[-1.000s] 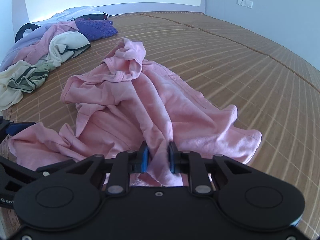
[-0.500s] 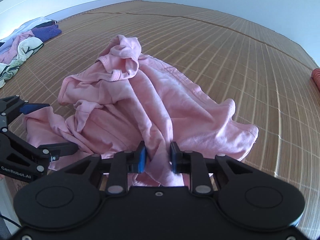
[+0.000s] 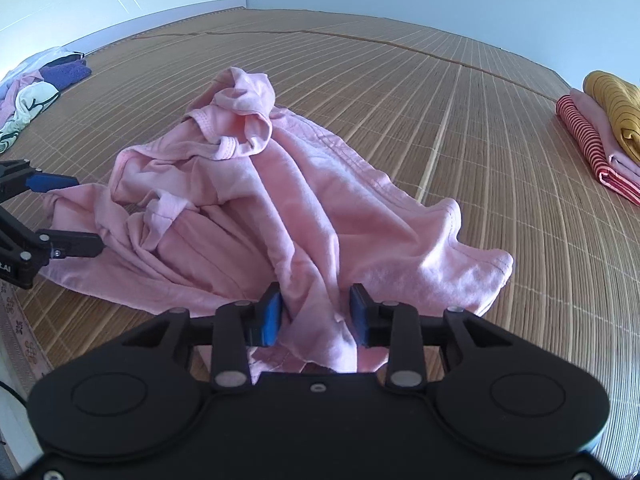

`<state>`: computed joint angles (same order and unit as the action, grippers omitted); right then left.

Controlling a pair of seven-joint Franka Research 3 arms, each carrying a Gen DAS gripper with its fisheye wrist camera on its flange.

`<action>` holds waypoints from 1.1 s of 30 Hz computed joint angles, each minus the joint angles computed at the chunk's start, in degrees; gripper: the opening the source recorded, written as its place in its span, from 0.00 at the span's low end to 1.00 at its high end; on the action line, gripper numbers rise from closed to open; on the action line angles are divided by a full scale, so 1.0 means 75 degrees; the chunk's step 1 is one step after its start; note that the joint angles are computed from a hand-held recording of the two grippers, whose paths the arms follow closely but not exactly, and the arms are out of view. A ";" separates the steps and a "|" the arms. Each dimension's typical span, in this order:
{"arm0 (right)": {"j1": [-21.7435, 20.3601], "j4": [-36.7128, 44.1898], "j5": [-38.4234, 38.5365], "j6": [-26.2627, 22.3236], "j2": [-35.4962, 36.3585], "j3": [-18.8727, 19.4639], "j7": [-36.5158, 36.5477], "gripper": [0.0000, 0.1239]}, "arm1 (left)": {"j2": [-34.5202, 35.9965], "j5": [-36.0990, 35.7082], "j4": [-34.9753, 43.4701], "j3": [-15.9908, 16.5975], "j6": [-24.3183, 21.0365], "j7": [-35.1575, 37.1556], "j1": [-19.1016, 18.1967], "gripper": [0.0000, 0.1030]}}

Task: Fold clothes
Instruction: 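Lift the pink shirt with the right gripper and carry it across the bed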

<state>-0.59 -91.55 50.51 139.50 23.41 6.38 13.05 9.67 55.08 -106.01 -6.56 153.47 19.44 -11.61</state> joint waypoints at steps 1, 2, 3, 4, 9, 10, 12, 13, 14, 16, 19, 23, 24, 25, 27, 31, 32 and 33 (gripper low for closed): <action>0.0068 0.0071 -0.0098 0.0198 0.0072 -0.0054 0.0108 0.37 | -0.0043 0.0095 -0.0022 0.0016 0.0013 -0.0058 -0.0012 1.00; 0.0007 0.0141 -0.0052 0.0380 0.0158 -0.0053 -0.0035 0.44 | -0.0054 0.0119 -0.0026 0.0016 0.0004 -0.0061 -0.0008 1.00; -0.0059 0.0223 -0.0004 0.0558 0.0253 -0.0042 -0.0172 0.47 | -0.0065 0.0143 -0.0029 0.0016 -0.0006 -0.0064 -0.0003 1.00; -0.0108 0.0376 0.0049 0.0695 0.0391 -0.0016 -0.0207 0.51 | -0.0076 0.0166 -0.0031 0.0014 -0.0015 -0.0066 0.0003 1.00; -0.0195 0.1478 0.0399 0.1769 0.1336 0.0337 0.0027 0.52 | -0.0465 0.0118 -0.0518 -0.0022 0.0030 -0.0192 0.0121 1.00; -0.0210 0.1588 0.0556 0.2260 0.1487 0.0492 -0.0113 0.52 | -0.0587 0.0074 -0.0673 -0.0046 0.0037 -0.0168 0.0165 1.00; -0.0158 0.1708 0.0638 0.3355 0.1732 0.0744 -0.0462 0.51 | -0.0641 0.0072 -0.0744 -0.0096 -0.0037 -0.0190 0.0224 1.00; -0.0177 0.1760 0.0635 0.3799 0.1832 0.0892 -0.0637 0.49 | -0.0704 0.0071 -0.0816 -0.0110 -0.0017 -0.0218 0.0259 1.00; -0.0338 0.1698 0.0737 0.4025 0.1794 0.1140 -0.0799 0.48 | -0.0766 0.0069 -0.0888 -0.0123 0.0004 -0.0244 0.0295 1.00; -0.1010 0.1262 0.1480 0.3871 0.1382 0.1947 -0.1391 0.48 | -0.0905 0.0166 -0.1043 -0.0143 0.0116 -0.0397 0.0373 1.00; -0.1925 0.0439 0.3293 0.3168 0.0556 0.2787 -0.3055 0.49 | -0.0971 0.0182 -0.1114 -0.0195 0.0170 -0.0514 0.0465 1.00; -0.2246 -0.0164 0.2649 0.0091 -0.0109 0.2416 -0.2061 0.50 | -0.1041 -0.0087 -0.1244 -0.0257 0.0217 -0.0345 0.0535 1.00; -0.2174 -0.0193 0.2454 -0.0329 -0.0128 0.2319 -0.1905 0.50 | -0.0961 -0.0066 -0.1147 -0.0281 0.0162 -0.0331 0.0525 1.00; -0.2036 -0.0277 0.2307 -0.0439 -0.0177 0.2228 -0.1887 0.50 | -0.0878 -0.0045 -0.1047 -0.0294 0.0106 -0.0317 0.0505 1.00; -0.1732 -0.0557 0.2313 -0.0119 -0.0318 0.2116 -0.2438 0.50 | -0.0838 0.0016 -0.0997 -0.0294 0.0045 -0.0267 0.0463 1.00; -0.1240 -0.0488 0.2418 0.0229 -0.0161 0.1806 -0.2869 0.22 | -0.0786 0.0004 -0.0938 -0.0285 -0.0038 -0.0196 0.0410 1.00; -0.1142 -0.0387 0.2326 0.0169 -0.0123 0.1660 -0.2617 0.09 | -0.0777 -0.0032 -0.0926 -0.0282 -0.0048 -0.0178 0.0403 1.00; -0.1053 -0.0289 0.2260 0.0106 -0.0089 0.1520 -0.2387 0.09 | -0.0753 -0.0041 -0.0898 -0.0272 -0.0022 -0.0176 0.0401 1.00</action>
